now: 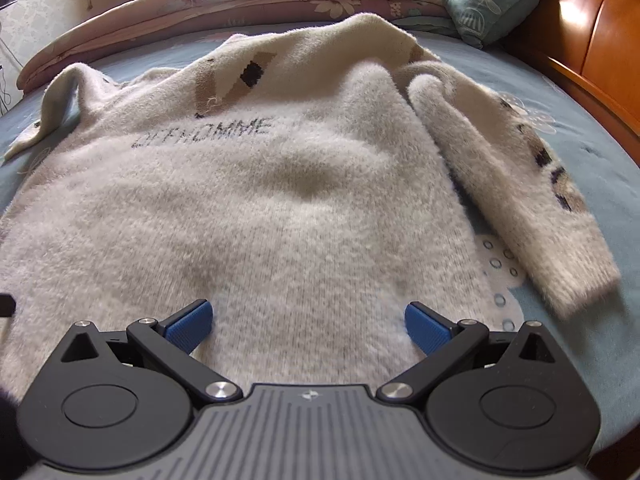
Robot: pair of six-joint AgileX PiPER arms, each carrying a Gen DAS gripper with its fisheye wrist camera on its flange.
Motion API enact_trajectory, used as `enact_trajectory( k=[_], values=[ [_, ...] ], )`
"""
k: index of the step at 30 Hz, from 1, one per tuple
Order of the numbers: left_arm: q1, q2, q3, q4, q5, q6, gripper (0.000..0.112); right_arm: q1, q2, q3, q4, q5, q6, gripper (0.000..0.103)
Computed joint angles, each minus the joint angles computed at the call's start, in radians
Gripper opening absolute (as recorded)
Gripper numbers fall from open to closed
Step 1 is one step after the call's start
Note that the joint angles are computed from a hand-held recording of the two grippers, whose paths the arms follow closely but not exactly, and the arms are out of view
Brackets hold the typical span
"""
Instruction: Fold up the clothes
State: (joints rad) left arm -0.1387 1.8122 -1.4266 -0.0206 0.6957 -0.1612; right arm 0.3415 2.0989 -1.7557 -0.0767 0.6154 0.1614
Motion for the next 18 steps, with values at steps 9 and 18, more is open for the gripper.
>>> enact_trajectory(
  k=[9,18],
  values=[
    [0.064,-0.058,-0.042,-0.213,0.018,0.032,0.097,-0.012,0.035,-0.193,0.248,0.2,-0.055,0.103],
    [0.0,-0.027,0.041,-0.218,-0.013,-0.031,0.098,-0.022,-0.016,-0.054,0.447,0.149,-0.097,0.103]
  ],
)
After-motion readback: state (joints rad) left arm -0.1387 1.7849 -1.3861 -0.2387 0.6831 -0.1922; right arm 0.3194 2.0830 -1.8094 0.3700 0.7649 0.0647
